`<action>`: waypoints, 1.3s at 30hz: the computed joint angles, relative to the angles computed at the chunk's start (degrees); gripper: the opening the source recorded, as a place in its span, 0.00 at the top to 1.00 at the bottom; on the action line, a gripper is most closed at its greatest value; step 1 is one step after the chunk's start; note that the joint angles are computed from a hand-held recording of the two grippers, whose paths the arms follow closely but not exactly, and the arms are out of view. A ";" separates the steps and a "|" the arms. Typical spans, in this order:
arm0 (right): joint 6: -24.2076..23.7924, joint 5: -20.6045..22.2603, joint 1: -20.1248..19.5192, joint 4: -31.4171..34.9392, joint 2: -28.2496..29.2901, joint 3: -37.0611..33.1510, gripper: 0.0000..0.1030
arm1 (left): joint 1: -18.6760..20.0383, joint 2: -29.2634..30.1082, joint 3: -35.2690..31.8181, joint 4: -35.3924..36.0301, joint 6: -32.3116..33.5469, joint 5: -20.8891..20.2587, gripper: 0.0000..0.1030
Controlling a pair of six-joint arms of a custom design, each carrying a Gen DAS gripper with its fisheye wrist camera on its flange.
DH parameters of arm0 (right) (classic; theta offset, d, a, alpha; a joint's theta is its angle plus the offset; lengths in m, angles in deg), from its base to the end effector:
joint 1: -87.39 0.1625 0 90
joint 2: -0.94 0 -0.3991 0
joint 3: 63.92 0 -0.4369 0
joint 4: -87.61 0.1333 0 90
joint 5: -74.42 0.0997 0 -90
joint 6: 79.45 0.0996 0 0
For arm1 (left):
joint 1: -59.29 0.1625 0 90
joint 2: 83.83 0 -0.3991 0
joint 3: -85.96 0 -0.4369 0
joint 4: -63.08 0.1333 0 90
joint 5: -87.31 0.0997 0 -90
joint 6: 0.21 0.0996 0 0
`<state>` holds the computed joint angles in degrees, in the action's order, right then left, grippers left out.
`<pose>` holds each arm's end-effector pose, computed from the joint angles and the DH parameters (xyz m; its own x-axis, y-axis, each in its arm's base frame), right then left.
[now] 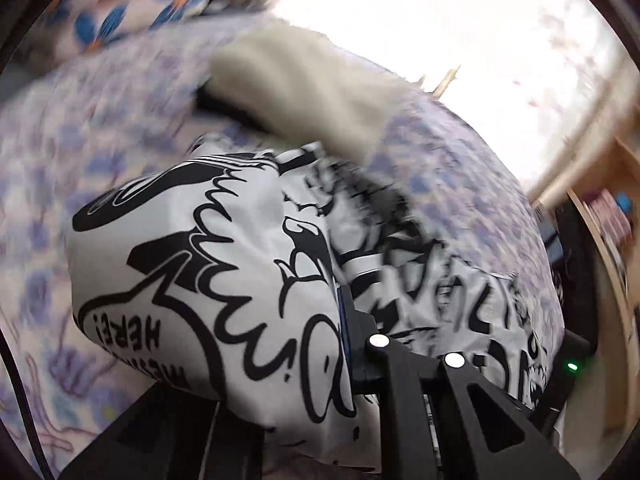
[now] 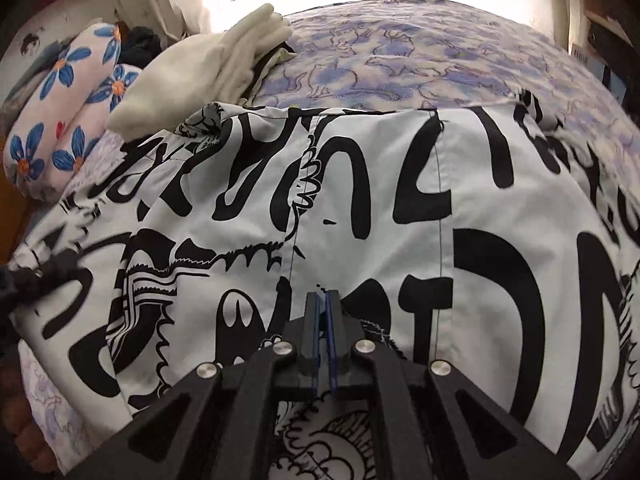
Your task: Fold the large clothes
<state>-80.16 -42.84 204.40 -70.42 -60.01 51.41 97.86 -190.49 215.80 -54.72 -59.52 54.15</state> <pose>0.3352 -0.4645 0.0937 -0.8355 -0.3181 0.4480 -0.4517 0.8619 -0.2305 -0.1706 -0.4132 0.3266 -0.8711 -0.3376 -0.3566 0.0592 0.6488 -0.7587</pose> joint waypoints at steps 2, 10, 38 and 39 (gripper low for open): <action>-0.02 2.10 -1.06 -0.88 -0.70 0.79 0.98 | -2.28 2.97 -1.23 -3.35 5.54 1.27 0.91; 2.44 15.63 -5.31 2.55 -8.43 5.28 0.98 | -7.99 17.88 -7.22 -17.84 27.77 -0.64 0.91; 16.20 -5.48 -10.61 25.09 -47.30 9.65 0.77 | -6.13 47.21 -25.28 -10.14 43.98 -30.45 0.41; 15.84 -4.93 -10.14 24.76 -46.55 8.36 0.72 | -6.44 45.64 -25.52 -8.01 42.93 -31.52 0.37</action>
